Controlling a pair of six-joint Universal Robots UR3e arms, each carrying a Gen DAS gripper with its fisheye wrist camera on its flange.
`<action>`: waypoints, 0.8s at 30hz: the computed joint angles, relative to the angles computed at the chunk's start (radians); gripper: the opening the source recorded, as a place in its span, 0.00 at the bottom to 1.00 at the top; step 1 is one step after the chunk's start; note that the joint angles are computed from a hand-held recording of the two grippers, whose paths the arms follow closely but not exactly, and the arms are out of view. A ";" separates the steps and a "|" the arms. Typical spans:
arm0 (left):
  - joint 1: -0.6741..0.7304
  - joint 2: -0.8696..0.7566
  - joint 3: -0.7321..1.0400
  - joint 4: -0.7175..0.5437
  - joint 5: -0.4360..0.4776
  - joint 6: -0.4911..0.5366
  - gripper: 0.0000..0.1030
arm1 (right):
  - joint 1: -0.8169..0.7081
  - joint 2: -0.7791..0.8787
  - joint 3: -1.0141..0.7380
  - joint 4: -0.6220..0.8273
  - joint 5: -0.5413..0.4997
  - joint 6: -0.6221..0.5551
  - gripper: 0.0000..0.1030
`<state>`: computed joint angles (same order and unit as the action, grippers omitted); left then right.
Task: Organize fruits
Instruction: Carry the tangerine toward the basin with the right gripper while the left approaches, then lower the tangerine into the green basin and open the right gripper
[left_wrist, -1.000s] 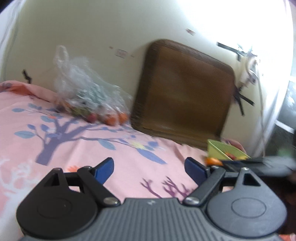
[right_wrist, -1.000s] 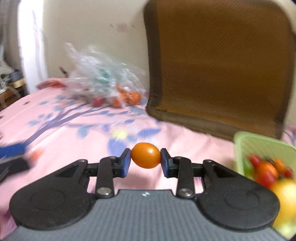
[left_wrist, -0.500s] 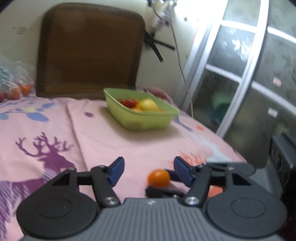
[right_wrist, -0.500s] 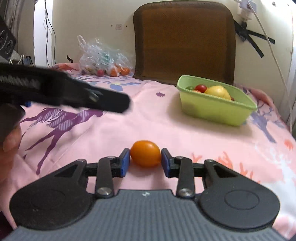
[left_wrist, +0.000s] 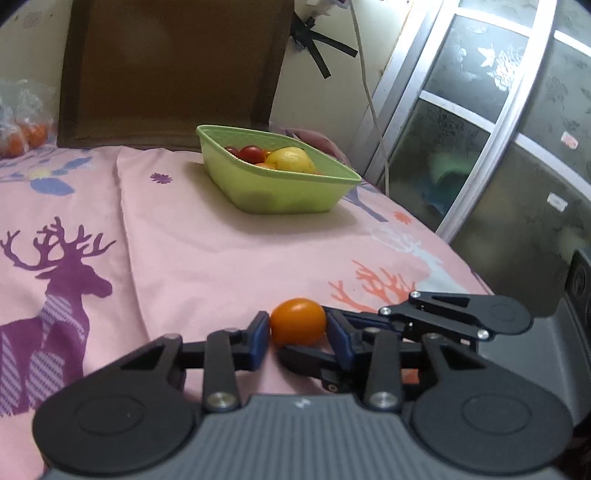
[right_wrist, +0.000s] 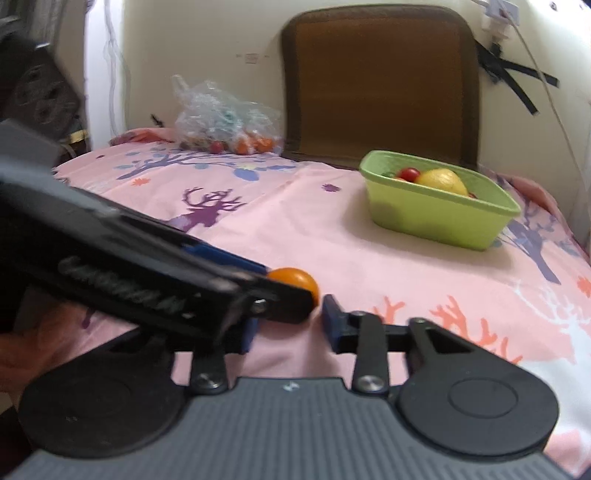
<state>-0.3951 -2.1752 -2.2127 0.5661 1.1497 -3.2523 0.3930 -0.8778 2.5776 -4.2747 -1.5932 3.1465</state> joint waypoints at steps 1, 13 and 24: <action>0.000 0.006 -0.001 -0.005 0.001 -0.006 0.34 | 0.022 0.006 -0.011 0.001 -0.030 -0.007 0.32; -0.026 -0.005 0.383 -0.255 0.045 0.043 0.34 | -0.056 0.019 -0.101 -0.092 -0.031 -0.071 0.32; -0.042 -0.369 1.155 -0.689 0.154 -0.027 0.56 | -0.224 0.120 -0.531 0.153 -0.054 -0.096 0.45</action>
<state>-0.4373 -2.5439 -1.0580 -0.1232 1.3041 -3.2794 0.1692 -0.7582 2.0468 -4.1216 -1.6468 3.0504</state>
